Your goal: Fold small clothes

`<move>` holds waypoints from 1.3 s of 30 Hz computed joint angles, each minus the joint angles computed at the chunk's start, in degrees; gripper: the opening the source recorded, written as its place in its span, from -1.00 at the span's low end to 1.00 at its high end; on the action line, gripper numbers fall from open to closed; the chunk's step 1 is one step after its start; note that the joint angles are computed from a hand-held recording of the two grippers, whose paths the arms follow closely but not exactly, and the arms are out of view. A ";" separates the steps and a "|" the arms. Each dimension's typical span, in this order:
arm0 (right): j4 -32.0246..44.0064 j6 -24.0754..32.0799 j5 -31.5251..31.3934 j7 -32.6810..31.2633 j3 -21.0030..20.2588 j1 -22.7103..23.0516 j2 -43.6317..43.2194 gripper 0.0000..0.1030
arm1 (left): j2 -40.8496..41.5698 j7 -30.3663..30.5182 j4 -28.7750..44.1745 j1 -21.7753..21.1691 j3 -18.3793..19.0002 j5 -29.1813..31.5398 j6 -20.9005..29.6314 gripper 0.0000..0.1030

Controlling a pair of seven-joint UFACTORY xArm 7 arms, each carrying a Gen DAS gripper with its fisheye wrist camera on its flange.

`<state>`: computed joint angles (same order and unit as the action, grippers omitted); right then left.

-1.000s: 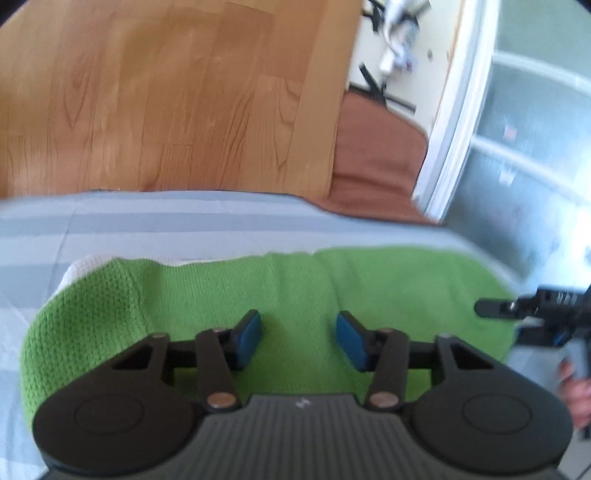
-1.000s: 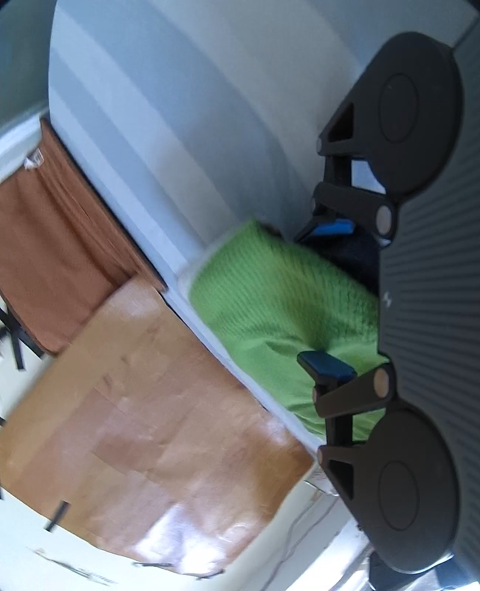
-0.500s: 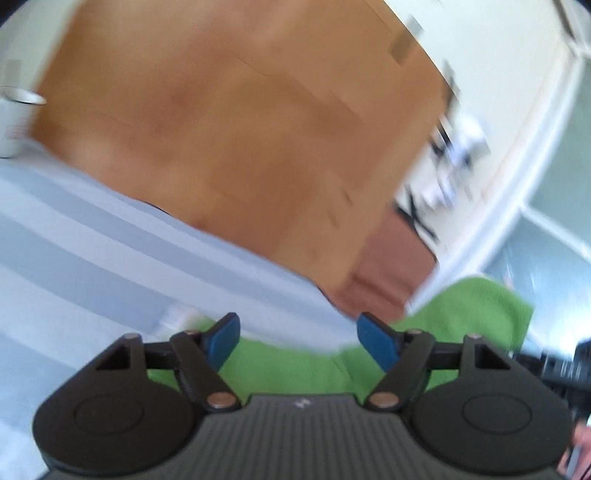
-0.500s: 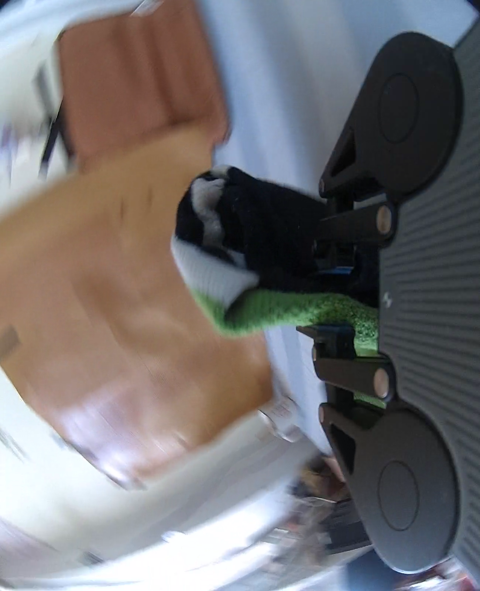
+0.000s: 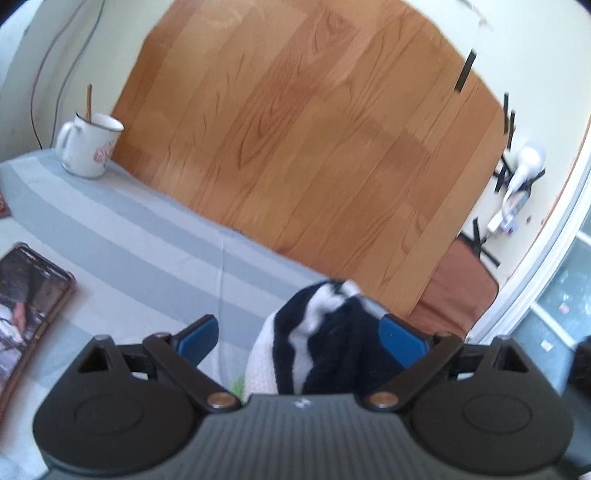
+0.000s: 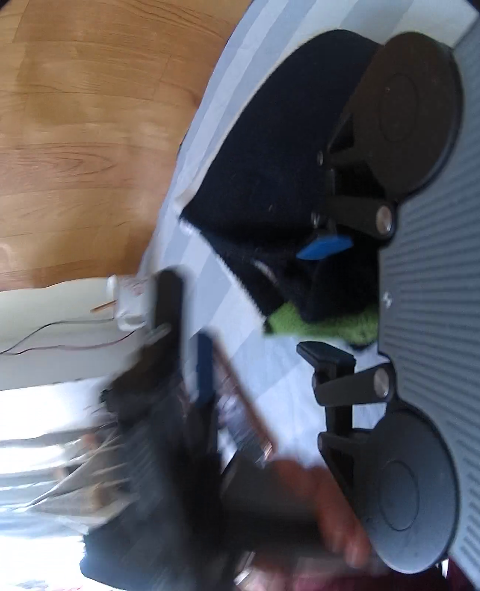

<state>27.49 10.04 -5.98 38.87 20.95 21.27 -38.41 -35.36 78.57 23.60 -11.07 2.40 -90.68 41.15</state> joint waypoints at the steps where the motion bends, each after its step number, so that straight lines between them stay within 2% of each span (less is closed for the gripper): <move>1: -0.82 -0.16 0.40 0.96 0.03 -0.22 -1.93 0.01 | 1.31 -0.44 0.84 -0.38 -1.01 0.15 -0.74 0.89; 5: -7.66 5.52 1.99 8.70 2.01 -3.01 -18.08 0.04 | 6.28 -2.66 3.57 -1.81 -3.41 1.76 -3.28 0.99; 8: -12.91 12.04 3.44 15.98 2.83 -4.05 -29.35 0.15 | 9.62 -4.54 4.84 -2.61 -3.05 3.18 -2.53 0.99; 11: -16.86 14.72 5.07 22.23 1.41 -3.89 -34.11 0.20 | 13.54 -9.67 6.62 -2.31 -2.36 7.08 -0.48 0.98; 12: -18.04 14.68 4.29 24.85 0.57 -2.72 -34.57 0.21 | 15.19 -11.22 7.39 -0.96 -2.76 8.17 1.54 0.97; 13: -18.36 12.33 5.91 25.62 1.40 -3.43 -32.62 0.26 | 15.28 -10.36 7.24 -2.00 -1.41 7.67 1.77 0.96; 14: -19.22 10.49 6.25 26.81 0.82 -2.85 -31.87 0.33 | 15.20 -10.30 7.15 -1.84 -1.64 7.96 1.66 0.96; 18: -23.81 -0.95 7.94 30.07 -3.08 -0.03 -29.08 0.47 | 13.32 -10.15 5.81 -2.17 -2.52 9.55 0.92 0.99; 20: -24.64 -4.15 7.74 31.05 -3.36 0.01 -27.44 0.59 | 12.25 -9.81 4.89 -2.48 -1.77 11.01 3.12 0.99; 22: -26.19 -6.50 7.68 31.62 -4.15 0.85 -27.48 0.60 | 10.68 -7.69 3.41 -3.24 -2.46 10.42 2.01 0.99; 25: -26.31 -7.04 5.59 31.77 -1.74 -0.24 -28.30 0.61 | 9.31 -4.34 2.02 -4.55 -3.22 8.41 -0.93 1.00; 29: -27.16 -12.61 3.71 34.60 3.14 -4.08 -26.58 0.62 | 9.62 -1.69 1.84 -4.85 -2.08 6.71 0.21 1.00; 39: -28.42 -15.26 1.92 35.99 2.71 -4.65 -26.88 0.62 | 9.04 -0.61 1.41 -4.40 -2.47 6.11 0.11 1.00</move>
